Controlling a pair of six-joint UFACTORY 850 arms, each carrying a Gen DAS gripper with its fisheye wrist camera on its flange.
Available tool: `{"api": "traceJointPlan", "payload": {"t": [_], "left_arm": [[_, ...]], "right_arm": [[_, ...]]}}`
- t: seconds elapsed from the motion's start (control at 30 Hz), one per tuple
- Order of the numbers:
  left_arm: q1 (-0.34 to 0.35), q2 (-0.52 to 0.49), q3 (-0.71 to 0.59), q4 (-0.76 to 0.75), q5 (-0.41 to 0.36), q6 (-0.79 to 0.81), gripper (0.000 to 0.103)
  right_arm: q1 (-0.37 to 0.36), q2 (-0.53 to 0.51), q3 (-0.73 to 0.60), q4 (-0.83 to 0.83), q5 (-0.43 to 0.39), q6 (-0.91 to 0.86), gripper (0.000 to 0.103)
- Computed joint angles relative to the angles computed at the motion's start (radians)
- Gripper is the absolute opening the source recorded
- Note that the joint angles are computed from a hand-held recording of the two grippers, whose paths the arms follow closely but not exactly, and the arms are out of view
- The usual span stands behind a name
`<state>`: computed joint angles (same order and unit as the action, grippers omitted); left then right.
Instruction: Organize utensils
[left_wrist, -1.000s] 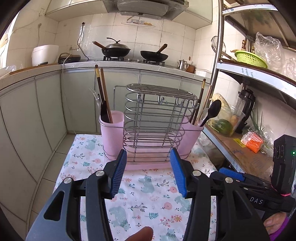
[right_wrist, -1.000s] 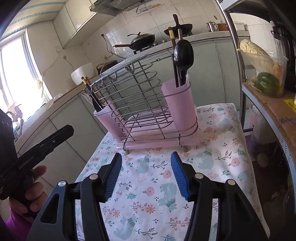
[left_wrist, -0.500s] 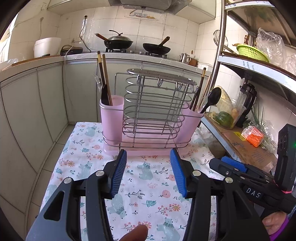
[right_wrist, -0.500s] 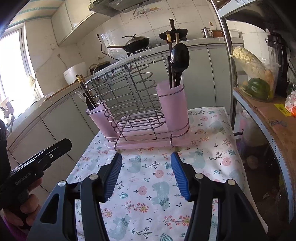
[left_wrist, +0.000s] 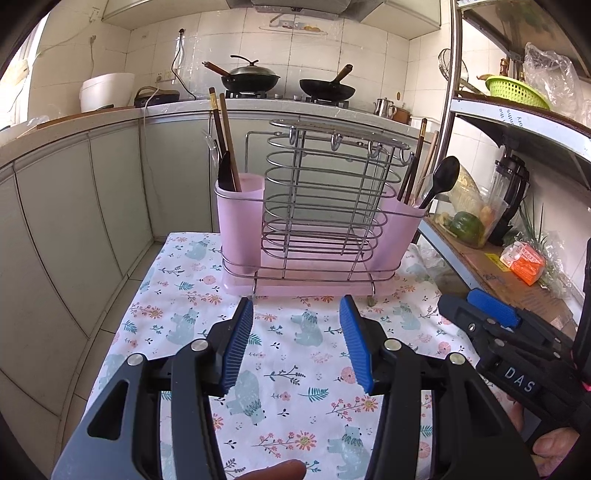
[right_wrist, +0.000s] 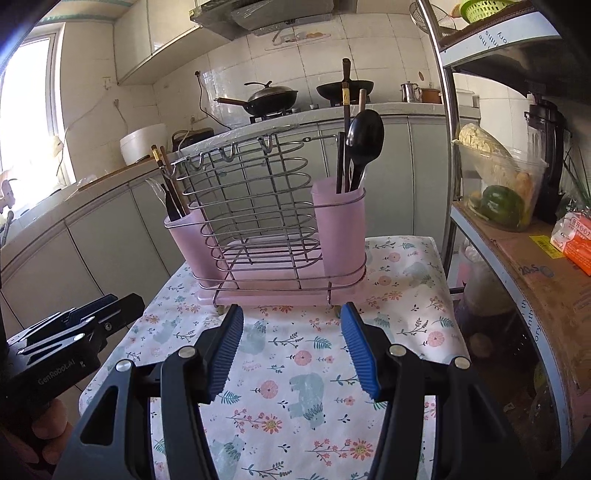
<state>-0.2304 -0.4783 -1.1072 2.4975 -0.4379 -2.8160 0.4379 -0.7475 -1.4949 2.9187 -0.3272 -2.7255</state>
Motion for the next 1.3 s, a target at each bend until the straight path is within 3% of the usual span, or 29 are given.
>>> {"api": "traceJointPlan", "payload": {"t": [0.4,1.3], "left_arm": [[-0.004,-0.005,0.002,-0.027,-0.004,0.021,0.049],[-0.002,-0.015,-0.004,-0.035,0.001,0.029,0.049]], "right_arm": [[0.006,0.002,0.007,0.074,-0.013,-0.085,0.054],[0.008,-0.015,-0.013,0.049,0.007,-0.066,0.055]]}}
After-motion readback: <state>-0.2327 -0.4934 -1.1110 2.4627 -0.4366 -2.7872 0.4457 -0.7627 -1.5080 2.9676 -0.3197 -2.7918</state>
